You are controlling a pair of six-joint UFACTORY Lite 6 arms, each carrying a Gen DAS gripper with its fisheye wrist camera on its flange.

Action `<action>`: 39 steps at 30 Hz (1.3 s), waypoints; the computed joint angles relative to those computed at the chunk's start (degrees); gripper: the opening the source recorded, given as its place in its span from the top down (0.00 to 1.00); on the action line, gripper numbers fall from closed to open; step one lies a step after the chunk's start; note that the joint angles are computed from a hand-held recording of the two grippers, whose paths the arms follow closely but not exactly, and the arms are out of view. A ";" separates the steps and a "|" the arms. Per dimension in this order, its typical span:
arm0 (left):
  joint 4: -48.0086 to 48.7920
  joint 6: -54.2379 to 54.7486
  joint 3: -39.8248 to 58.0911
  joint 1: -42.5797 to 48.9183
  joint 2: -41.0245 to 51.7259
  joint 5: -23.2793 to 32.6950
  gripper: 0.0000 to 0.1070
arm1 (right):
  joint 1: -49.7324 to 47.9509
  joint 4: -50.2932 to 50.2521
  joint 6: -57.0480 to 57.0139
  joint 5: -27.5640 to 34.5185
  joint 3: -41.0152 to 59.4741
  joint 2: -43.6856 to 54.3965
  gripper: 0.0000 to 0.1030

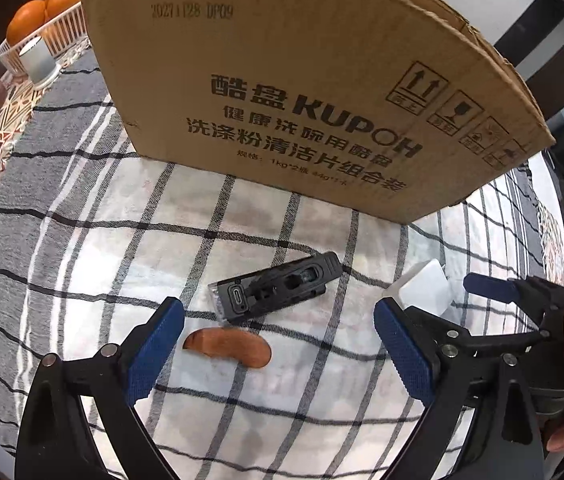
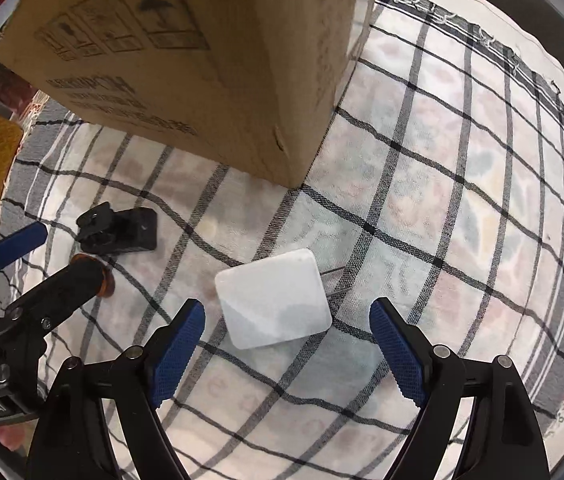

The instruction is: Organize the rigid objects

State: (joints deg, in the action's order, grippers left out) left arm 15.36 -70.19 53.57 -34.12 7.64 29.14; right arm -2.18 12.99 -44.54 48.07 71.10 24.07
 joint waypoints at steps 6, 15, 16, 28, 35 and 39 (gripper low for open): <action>-4.87 -0.52 -0.42 1.74 2.50 -2.97 0.09 | 0.68 4.40 -6.80 -0.55 -3.77 -2.89 0.17; -0.29 -3.85 4.92 1.67 8.50 0.34 0.10 | 0.17 4.54 -6.67 -1.92 -3.04 -1.60 0.18; -0.95 -2.58 6.11 1.97 9.81 0.14 0.11 | -0.04 4.51 -6.39 -2.05 -2.66 -0.91 0.18; -2.37 1.72 14.12 3.19 19.97 -0.39 0.24 | -0.06 4.68 -4.60 -6.10 -0.99 3.42 0.22; 0.17 0.27 11.32 2.58 18.67 -2.62 0.30 | -1.70 5.03 -5.44 -7.18 -2.35 2.07 0.27; 4.43 -2.12 7.27 2.67 16.02 -3.85 0.30 | -0.10 4.85 -3.57 -9.90 -7.79 -2.11 0.27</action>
State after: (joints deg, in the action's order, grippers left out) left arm 19.78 -72.31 60.83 -31.45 23.65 25.29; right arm -2.28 17.84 -48.11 38.17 63.31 21.96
